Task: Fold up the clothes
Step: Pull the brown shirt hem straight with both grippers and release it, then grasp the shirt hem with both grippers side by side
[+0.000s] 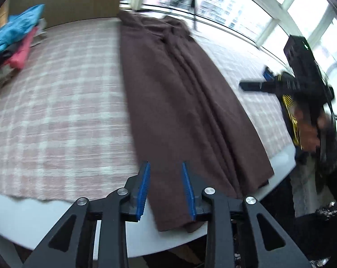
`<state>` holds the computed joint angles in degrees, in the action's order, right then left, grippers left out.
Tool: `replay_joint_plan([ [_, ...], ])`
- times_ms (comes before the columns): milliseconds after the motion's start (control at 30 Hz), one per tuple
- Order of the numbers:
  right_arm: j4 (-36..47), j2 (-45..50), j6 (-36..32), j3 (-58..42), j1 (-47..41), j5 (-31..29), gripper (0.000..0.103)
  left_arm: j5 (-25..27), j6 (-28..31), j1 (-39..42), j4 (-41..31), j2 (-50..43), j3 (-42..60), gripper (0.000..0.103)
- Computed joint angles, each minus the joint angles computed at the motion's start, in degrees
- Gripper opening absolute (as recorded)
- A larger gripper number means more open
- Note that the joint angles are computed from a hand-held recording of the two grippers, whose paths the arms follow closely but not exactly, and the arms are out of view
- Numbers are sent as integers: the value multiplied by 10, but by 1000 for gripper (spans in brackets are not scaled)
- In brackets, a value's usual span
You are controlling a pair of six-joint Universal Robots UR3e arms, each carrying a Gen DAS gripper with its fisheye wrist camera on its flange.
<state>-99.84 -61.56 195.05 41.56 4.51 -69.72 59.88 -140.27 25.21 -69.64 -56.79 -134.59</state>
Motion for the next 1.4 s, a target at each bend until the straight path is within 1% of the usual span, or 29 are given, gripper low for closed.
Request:
replay_joint_plan([
  [67, -48, -43, 25, 86, 58, -54, 30, 5, 18, -32, 34, -18, -15, 28],
  [100, -51, -47, 34, 99, 76, -70, 30, 6, 28, -42, 47, -22, -25, 28],
  [167, -30, -45, 60, 106, 115, -108, 30, 10, 51, -51, 66, -28, -47, 29],
  [200, -31, -53, 71, 115, 133, -136, 30, 3, 80, -41, 60, -2, -61, 30],
  [233, -17, -61, 83, 113, 149, -162, 30, 5, 105, -38, 36, 6, -55, 31],
  [267, -10, -76, 98, 123, 153, -166, 30, 5, 126, -28, 8, 13, -46, 31],
  [333, -45, -141, 155, 197, 147, -165, 30, -13, 184, 33, -88, 53, -31, 35],
  [367, -69, -171, 176, 243, 144, -171, 38, -19, 213, 76, -145, 68, -17, 41],
  [400, -75, -194, 199, 268, 143, -183, 48, -20, 236, 106, -196, 85, -4, 47],
  [433, -79, -212, 219, 290, 142, -192, 51, -17, 243, 127, -213, 80, 2, 48],
  [467, -87, -228, 230, 313, 136, -186, 51, -12, 239, 140, -215, 69, 5, 49],
  [533, -112, -246, 234, 355, 119, -153, 51, -1, 227, 144, -207, 35, 8, 49],
  [600, -113, -251, 239, 373, 117, -152, 51, 11, 202, 123, -178, 8, 4, 49],
  [700, -108, -225, 243, 354, 131, -158, 51, 7, 202, 105, -193, 14, 3, 49],
  [767, -109, -211, 232, 345, 131, -142, 51, 7, 196, 88, -187, 26, -5, 49],
  [800, -102, -202, 227, 338, 135, -138, 51, 8, 189, 82, -180, 31, -9, 47],
  [867, -84, -185, 212, 313, 148, -146, 51, 4, 183, 76, -183, 33, -9, 47],
  [933, -85, -182, 206, 311, 144, -119, 52, 1, 178, 78, -185, 33, -9, 40],
  [967, -94, -182, 206, 316, 139, -97, 52, 0, 176, 82, -184, 39, -12, 31],
  [1000, -99, -178, 207, 315, 138, -84, 48, -4, 180, 93, -191, 50, -14, 22],
  [1033, -91, -169, 206, 302, 142, -88, 43, -9, 189, 105, -206, 56, -12, 18],
  [1067, -83, -163, 204, 291, 144, -90, 25, -17, 204, 121, -231, 61, -6, 12],
  [1100, -86, -164, 207, 294, 137, -75, 18, -25, 222, 137, -254, 60, 3, 8],
  [1167, -132, -185, 230, 334, 109, -17, 16, -46, 267, 166, -328, 56, 39, 7],
  [1233, -144, -188, 239, 323, 92, 15, 15, -67, 285, 175, -380, 35, 81, 7],
  [1267, -142, -185, 240, 304, 86, 23, 14, -83, 296, 180, -414, 13, 119, 7],
  [1333, -125, -167, 238, 241, 76, 33, 14, -116, 307, 180, -451, -33, 184, 7],
  [1367, -111, -151, 236, 200, 70, 35, 13, -133, 307, 177, -465, -61, 222, 7],
  [1400, -95, -133, 235, 152, 63, 37, 13, -150, 292, 164, -455, -84, 245, 7],
])
